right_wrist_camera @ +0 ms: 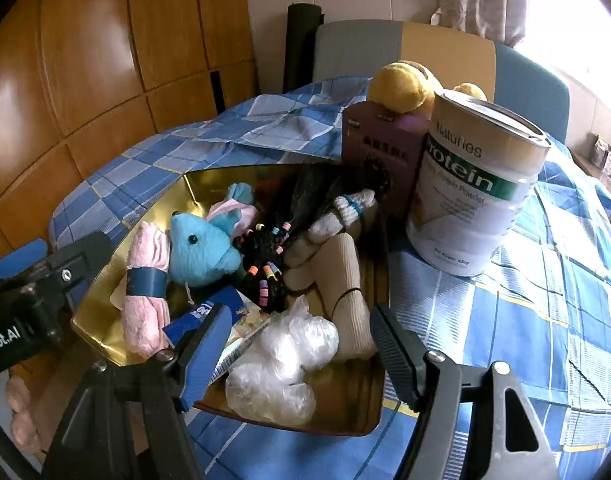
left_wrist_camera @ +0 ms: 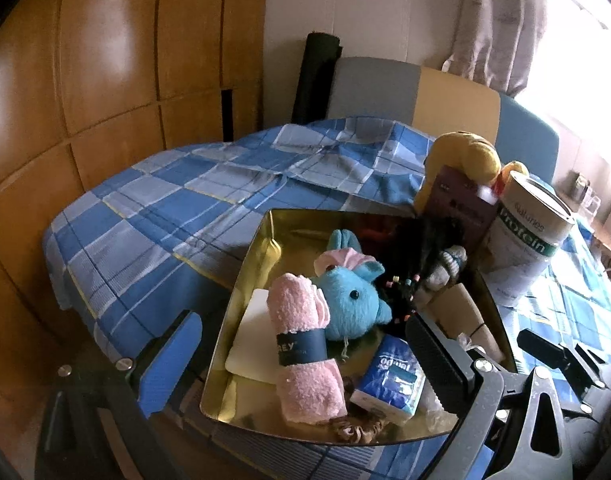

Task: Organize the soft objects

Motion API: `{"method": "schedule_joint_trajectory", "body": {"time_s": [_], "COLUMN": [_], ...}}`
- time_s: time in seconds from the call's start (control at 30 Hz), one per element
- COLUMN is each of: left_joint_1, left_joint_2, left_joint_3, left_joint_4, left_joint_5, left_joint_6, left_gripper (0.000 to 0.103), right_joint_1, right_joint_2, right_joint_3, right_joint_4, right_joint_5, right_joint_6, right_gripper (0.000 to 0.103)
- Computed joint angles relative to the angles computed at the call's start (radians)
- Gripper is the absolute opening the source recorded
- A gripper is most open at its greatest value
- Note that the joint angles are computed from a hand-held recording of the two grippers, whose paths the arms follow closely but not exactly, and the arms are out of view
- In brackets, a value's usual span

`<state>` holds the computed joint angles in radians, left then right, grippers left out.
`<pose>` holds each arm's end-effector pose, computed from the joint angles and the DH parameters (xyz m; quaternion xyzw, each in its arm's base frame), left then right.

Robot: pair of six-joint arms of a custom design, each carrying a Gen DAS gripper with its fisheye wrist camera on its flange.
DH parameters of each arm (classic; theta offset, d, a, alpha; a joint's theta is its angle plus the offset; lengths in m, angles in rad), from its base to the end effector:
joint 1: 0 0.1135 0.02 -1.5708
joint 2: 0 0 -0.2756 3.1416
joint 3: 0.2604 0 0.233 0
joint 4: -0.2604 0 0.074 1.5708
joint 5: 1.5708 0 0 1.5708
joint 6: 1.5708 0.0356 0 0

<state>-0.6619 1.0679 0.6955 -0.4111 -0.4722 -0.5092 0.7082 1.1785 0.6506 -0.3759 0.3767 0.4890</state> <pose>0.1627 -0.1062 0.2543 -0.0210 0.9021 -0.0261 0.4302 0.1647 0.1238 0.2224 -0.0406 0.9293 0.0350 0.3653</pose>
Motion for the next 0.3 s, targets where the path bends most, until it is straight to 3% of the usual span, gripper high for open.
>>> {"method": "schedule_joint_trajectory", "body": {"time_s": [0.3], "left_joint_1": [-0.013], "left_joint_2": [0.002], "left_joint_3": [0.005], "left_joint_4": [-0.010], "left_joint_5": [-0.021], "left_joint_6": [0.002], "left_gripper": [0.103], "right_joint_1": [-0.012], "right_joint_2": [-0.063], "right_joint_3": [-0.010], "right_joint_4": [-0.029], "right_joint_5": [0.020], "right_joint_6": [0.008], "right_gripper": [0.073]}}
